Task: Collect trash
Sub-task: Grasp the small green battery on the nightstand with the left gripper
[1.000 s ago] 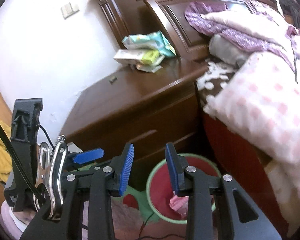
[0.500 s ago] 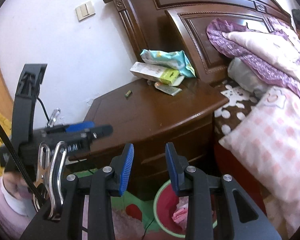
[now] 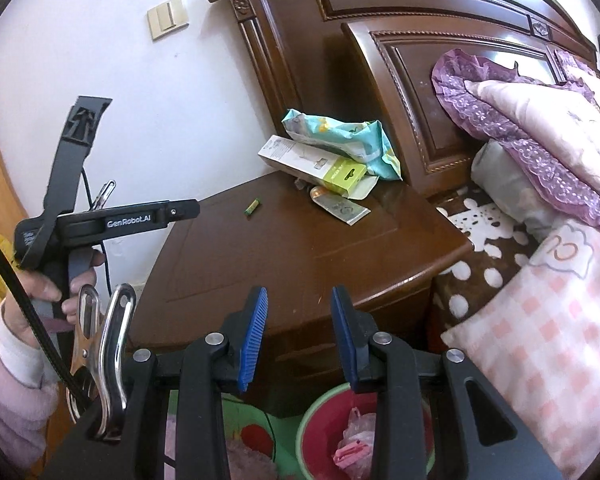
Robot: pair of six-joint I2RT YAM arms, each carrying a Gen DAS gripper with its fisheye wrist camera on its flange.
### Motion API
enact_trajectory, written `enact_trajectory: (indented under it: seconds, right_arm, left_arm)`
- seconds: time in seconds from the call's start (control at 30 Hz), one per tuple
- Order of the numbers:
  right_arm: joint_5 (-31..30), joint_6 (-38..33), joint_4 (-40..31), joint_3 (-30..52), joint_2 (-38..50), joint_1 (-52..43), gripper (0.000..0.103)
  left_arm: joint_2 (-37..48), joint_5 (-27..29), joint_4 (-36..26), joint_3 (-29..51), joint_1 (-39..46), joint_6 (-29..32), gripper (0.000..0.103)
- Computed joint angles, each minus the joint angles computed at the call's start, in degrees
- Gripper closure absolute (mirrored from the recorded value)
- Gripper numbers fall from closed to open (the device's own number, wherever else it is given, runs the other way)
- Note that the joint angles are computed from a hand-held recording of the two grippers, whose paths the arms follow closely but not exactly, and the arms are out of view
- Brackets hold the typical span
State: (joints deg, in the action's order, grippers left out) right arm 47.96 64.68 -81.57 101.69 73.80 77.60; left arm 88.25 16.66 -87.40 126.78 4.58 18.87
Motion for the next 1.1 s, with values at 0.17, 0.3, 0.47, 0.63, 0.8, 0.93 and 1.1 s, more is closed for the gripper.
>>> enact_trajectory:
  seconds: [0.17,0.3,0.47,0.63,0.8,0.93,1.1]
  right_arm:
    - [-3.8,-7.1,7.2,-2.8,-2.0,-7.2,0.067]
    - [-9.5,-13.9,16.5,-7.8,-4.7,-14.0,0.066]
    - [-20.1,-20.6,27.0,-12.9,-5.1,-25.2,0.066]
    - [-30.3,-27.8,31.9,-11.9,-0.5,-34.8,0.066]
    - [-33.7,-29.8,35.3,-12.4,2.5,-40.1,0.066]
    - [-36.2,-31.0,36.4,-12.8,3.8,-43.0,0.066]
    - [-37.4,-30.6,37.4,-14.4,3.5,-45.0,0.066]
  left_arm:
    - [4.0,-2.9,3.4,0.2,-1.0,-1.8,0.054]
    - [8.3,-3.3,4.5,2.3,-1.8,-3.9,0.055]
    - [15.5,-5.7,5.2,7.7,-4.0,-6.8,0.059]
    - [22.0,-8.5,6.2,12.8,-6.4,-6.6,0.059]
    - [27.3,-10.2,5.1,17.5,-7.5,-6.3,0.059]
    - [30.5,-11.3,4.5,20.1,-8.1,-6.3,0.059]
    - [29.2,-13.6,8.8,14.8,-8.8,-5.6,0.059]
